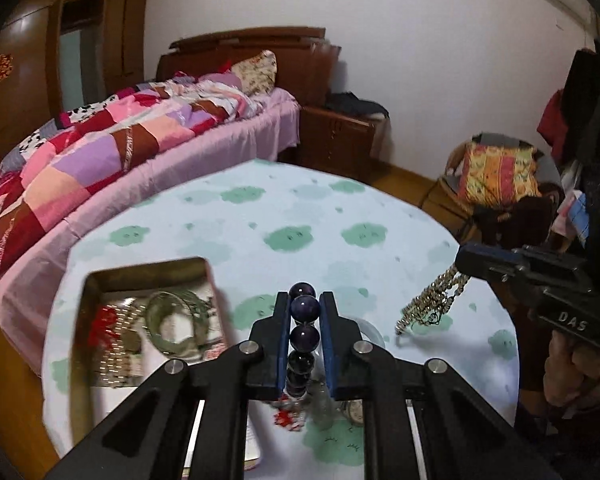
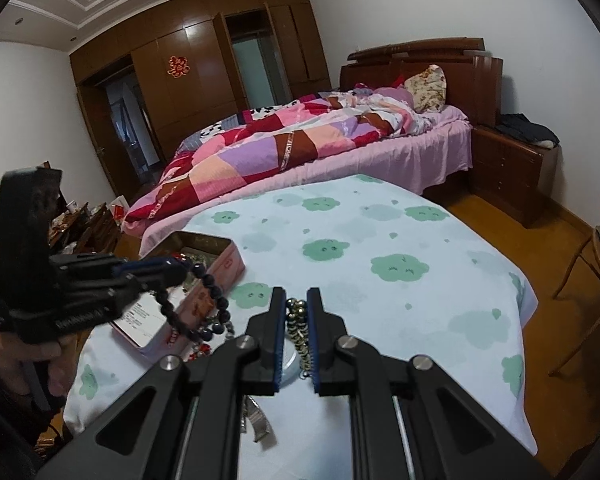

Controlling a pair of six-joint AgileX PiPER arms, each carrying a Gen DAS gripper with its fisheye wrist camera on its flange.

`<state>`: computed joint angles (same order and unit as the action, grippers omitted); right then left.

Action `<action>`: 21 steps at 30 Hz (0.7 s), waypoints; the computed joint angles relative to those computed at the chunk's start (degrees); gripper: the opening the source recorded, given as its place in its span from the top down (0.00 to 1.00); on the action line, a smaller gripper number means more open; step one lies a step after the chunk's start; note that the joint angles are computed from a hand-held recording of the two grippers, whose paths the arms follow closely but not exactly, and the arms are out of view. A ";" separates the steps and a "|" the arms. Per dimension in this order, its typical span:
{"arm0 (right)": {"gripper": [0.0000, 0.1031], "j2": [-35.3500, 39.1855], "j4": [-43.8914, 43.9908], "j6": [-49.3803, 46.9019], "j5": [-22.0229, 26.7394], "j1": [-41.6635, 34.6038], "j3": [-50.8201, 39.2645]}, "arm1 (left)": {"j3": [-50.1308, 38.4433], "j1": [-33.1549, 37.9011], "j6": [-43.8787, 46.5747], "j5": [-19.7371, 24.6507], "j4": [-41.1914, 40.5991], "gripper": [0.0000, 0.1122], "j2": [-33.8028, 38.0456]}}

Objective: Organize jewelry
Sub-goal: 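Grasp the purple beaded bracelet with the left tool while the right holds the chain, then carry the purple bracelet and gold chain in both tools over the tin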

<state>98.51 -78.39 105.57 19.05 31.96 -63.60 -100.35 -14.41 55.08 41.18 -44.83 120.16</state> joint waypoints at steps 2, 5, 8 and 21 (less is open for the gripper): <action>0.88 0.50 2.98 -3.77 -0.02 0.14 -1.54 | 0.50 0.96 1.16 0.08 -1.33 0.88 -0.87; 0.88 1.37 7.16 -9.27 0.37 0.39 -3.96 | 0.64 2.45 2.34 0.43 -3.13 0.88 -1.77; 0.88 2.31 11.77 -15.35 0.90 0.79 -6.99 | 0.79 3.95 3.45 1.01 -4.85 0.88 -2.78; 0.88 9.83 28.52 -39.45 4.73 3.37 -22.88 | -0.76 8.94 4.45 1.40 -6.92 0.88 -2.65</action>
<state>108.34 -49.87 66.11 23.78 35.33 -86.48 -101.10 -5.47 59.53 42.57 -51.74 117.51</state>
